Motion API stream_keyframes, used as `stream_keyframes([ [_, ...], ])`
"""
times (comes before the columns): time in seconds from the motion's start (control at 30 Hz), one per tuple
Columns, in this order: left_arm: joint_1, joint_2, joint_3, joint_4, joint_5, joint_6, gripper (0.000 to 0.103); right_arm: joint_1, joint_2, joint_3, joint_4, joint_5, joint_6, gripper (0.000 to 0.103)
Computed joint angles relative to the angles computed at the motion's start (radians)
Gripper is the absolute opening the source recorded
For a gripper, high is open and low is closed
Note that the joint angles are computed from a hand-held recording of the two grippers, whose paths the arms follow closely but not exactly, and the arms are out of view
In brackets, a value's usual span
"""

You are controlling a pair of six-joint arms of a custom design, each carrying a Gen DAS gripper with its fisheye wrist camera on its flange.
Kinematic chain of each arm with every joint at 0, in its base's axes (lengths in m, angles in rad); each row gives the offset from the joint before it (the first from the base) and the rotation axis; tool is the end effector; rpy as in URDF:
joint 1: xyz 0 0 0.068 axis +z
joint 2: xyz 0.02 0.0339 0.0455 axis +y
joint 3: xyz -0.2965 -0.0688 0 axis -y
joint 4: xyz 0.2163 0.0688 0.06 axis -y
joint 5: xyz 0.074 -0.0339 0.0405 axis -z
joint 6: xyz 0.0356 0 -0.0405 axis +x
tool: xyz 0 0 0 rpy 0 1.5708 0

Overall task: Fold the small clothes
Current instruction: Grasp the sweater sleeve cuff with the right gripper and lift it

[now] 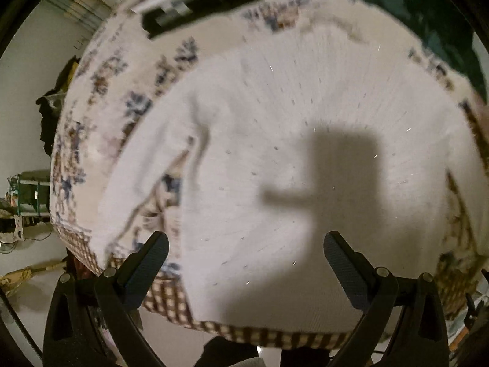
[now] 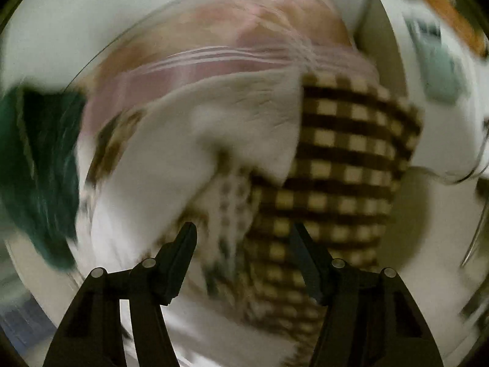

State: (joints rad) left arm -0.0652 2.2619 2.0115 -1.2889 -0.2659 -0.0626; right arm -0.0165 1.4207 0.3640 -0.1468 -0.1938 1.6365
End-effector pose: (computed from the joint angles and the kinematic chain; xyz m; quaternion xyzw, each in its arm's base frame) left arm 0.4365 -0.0191 0.2382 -0.0008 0.9911 0.1313 0.0240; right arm 0.1735 0.0040 0.1462 0.7078 0.6759 0.1972 0.0564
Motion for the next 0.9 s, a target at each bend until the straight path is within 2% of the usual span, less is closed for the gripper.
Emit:
stream_keyframes([
  [0.1,-0.028,0.075,0.019,0.007,0.008,-0.036,0.103,-0.118,0.178,-0.141,0.285,-0.035,0.038,0.066],
  [0.2,-0.053,0.148,0.053,0.027,0.023,-0.048,0.103,-0.204,0.358,-0.248,0.608,-0.025,0.026,0.066],
  [0.27,-0.064,0.196,0.083,0.045,0.024,-0.051,0.103,-0.205,0.423,-0.283,0.744,0.005,0.061,0.066],
  [0.33,-0.065,0.231,0.103,0.060,0.022,-0.052,0.103,-0.181,0.402,-0.281,0.763,0.059,0.067,0.053],
  [0.4,-0.065,0.259,0.115,0.070,0.028,-0.055,0.103,-0.178,0.327,-0.245,0.690,0.044,-0.014,0.051],
  [0.47,-0.065,0.275,0.116,0.081,0.028,-0.050,0.103,-0.166,0.226,-0.199,0.550,0.032,-0.059,0.057],
  [0.5,-0.064,0.276,0.106,0.091,0.027,-0.045,0.103,-0.164,0.180,-0.193,0.510,0.040,-0.061,0.065],
  [0.6,-0.061,0.279,0.090,0.104,0.025,-0.039,0.103,-0.152,0.097,-0.214,0.451,0.103,0.023,0.068],
  [0.67,-0.057,0.275,0.074,0.118,0.024,-0.035,0.103,-0.177,0.155,-0.234,0.531,0.099,0.034,0.071],
  [0.77,-0.048,0.271,0.052,0.135,0.018,-0.029,0.103,-0.280,0.447,-0.251,0.790,-0.011,-0.029,0.071],
  [0.8,-0.043,0.270,0.049,0.139,0.019,-0.029,0.103,-0.288,0.528,-0.252,0.866,-0.018,-0.004,0.071],
  [0.83,-0.037,0.272,0.051,0.141,0.019,-0.027,0.103,-0.267,0.559,-0.252,0.911,0.022,0.041,0.071],
  [0.87,-0.031,0.272,0.050,0.145,0.019,-0.026,0.103,-0.242,0.540,-0.248,0.898,0.069,0.085,0.062],
  [0.9,-0.024,0.271,0.050,0.150,0.021,-0.023,0.103,-0.220,0.497,-0.245,0.863,0.111,0.116,0.028],
])
